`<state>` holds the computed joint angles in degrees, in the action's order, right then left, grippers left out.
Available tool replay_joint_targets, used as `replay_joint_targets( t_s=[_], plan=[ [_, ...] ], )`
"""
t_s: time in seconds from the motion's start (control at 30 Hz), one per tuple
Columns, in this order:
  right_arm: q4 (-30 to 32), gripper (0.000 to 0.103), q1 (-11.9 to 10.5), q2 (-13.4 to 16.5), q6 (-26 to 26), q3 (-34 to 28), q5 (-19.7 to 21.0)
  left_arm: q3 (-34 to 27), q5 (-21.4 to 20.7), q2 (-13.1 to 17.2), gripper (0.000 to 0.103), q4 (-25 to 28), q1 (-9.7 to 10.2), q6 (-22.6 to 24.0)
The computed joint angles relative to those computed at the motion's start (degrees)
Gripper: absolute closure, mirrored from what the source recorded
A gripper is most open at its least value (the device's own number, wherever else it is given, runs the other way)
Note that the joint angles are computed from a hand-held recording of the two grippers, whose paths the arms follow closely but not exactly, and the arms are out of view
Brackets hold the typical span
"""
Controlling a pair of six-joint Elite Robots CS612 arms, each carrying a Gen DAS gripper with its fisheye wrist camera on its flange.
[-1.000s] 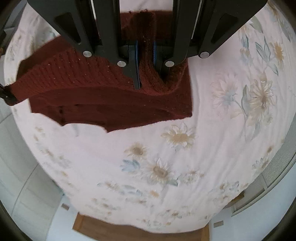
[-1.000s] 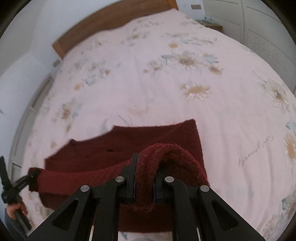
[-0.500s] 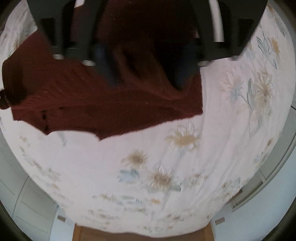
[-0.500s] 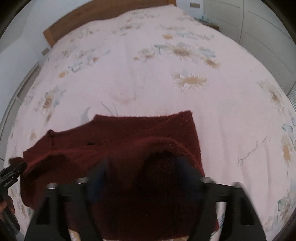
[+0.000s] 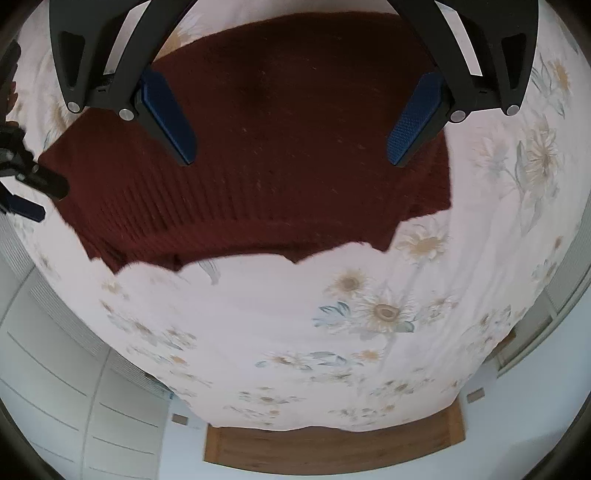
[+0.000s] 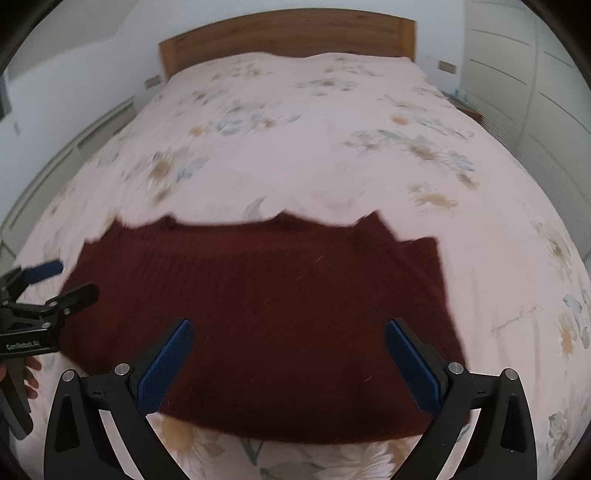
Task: Fold small clothes
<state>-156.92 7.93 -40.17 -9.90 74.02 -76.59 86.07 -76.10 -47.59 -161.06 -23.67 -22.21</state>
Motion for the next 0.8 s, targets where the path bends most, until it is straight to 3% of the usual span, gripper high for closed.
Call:
replay_joint_targets(
  t_s=[0.23,0.33,0.53,0.8],
  plan=[
    [-0.01,0.000,1.64,1.69,-4.11,1.42,-4.64,1.00,-0.87,1.57,0.001,1.69,-0.72,-0.53],
    [-0.67,0.000,1.15,2.23,-2.45,1.69,-4.38,1.52,-0.89,1.92,0.001,3.12,-0.52,-1.74],
    [-1.21,0.000,-0.34,2.41,-0.43,1.58,-5.47,3.98,-0.85,1.52,0.001,0.44,0.44,-2.76],
    [-3.28,0.000,-2.71,2.94,2.35,2.91,0.03,6.26,-2.22,1.10,0.001,-2.12,1.32,-3.62]
  ],
)
